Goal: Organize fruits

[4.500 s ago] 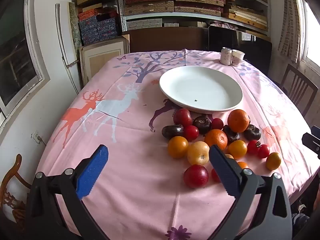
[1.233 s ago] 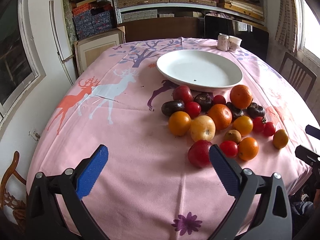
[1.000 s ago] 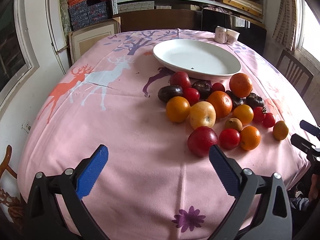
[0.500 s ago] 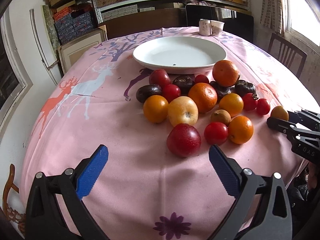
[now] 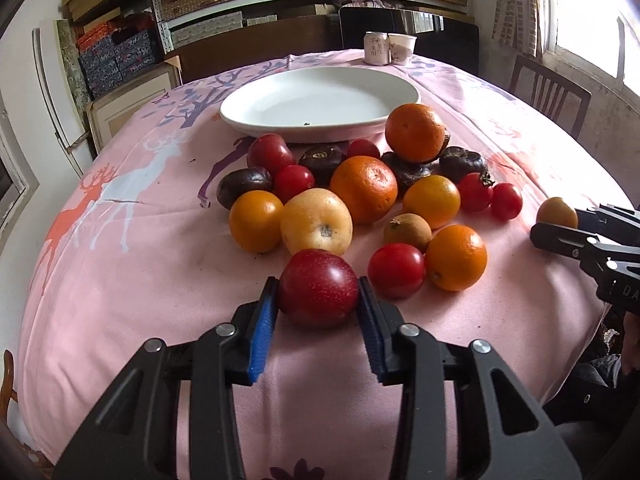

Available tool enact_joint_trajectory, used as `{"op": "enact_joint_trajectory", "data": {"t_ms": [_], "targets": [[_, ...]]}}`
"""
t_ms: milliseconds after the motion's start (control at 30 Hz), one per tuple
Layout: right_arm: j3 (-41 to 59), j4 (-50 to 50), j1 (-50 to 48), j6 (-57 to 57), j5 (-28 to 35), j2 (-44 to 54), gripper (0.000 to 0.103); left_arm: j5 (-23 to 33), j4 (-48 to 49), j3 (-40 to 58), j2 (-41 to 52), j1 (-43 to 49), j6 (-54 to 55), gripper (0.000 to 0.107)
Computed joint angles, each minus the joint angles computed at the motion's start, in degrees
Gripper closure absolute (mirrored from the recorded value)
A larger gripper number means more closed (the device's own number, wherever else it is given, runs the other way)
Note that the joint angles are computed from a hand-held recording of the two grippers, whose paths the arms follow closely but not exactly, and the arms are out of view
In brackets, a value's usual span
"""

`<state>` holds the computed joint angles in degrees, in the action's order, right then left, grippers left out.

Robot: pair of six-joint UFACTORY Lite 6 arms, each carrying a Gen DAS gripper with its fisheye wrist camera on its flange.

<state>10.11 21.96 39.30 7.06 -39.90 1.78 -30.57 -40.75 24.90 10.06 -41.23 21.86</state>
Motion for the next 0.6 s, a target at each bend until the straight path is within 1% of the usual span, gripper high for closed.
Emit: {"op": "enact_joint_trajectory", "data": {"t_ms": [100,133,267,333,400,433,467,600], "targets": [[-1.1,-2.8,-1.0,1.8,0.5,-2.6,0.065,2.3,5.4,-1.2,-2.3,1.7,-4.6,0.069],[-1.5,-4.0,-1.6,2.4,0.9,-3.8,0.065,2.6,5.9,-1.9,-3.6,1.9,-5.0,0.069],[-1.2,-8.2,-4.8,3.2,3.6,-8.3,0.065,3.6,2.9,-3.9,-10.4,2.0,-1.5,0.069],[1.1,-10.3,-7.3,3.1,6.1,-9.4,0.065,5.6,2.6,-2.0,-11.9,4.1,0.7,0.069],[4.9,-15.4,-11.0,5.4,8.8,-9.5,0.065,9.2,5.8,3.2,-10.1,8.0,0.4,0.069],[7.8,-19.0,-12.9,7.6,10.3,-8.6,0.065,10.8,9.2,6.2,-8.4,9.8,-1.5,0.069],[10.8,-22.4,-14.6,9.8,11.2,-7.2,0.065,12.4,10.5,9.7,-6.1,11.1,-1.8,0.069],[26.8,-32.3,-19.3,17.5,16.0,3.8,0.065,18.7,6.9,29.6,8.9,14.7,4.4,0.069]]}}
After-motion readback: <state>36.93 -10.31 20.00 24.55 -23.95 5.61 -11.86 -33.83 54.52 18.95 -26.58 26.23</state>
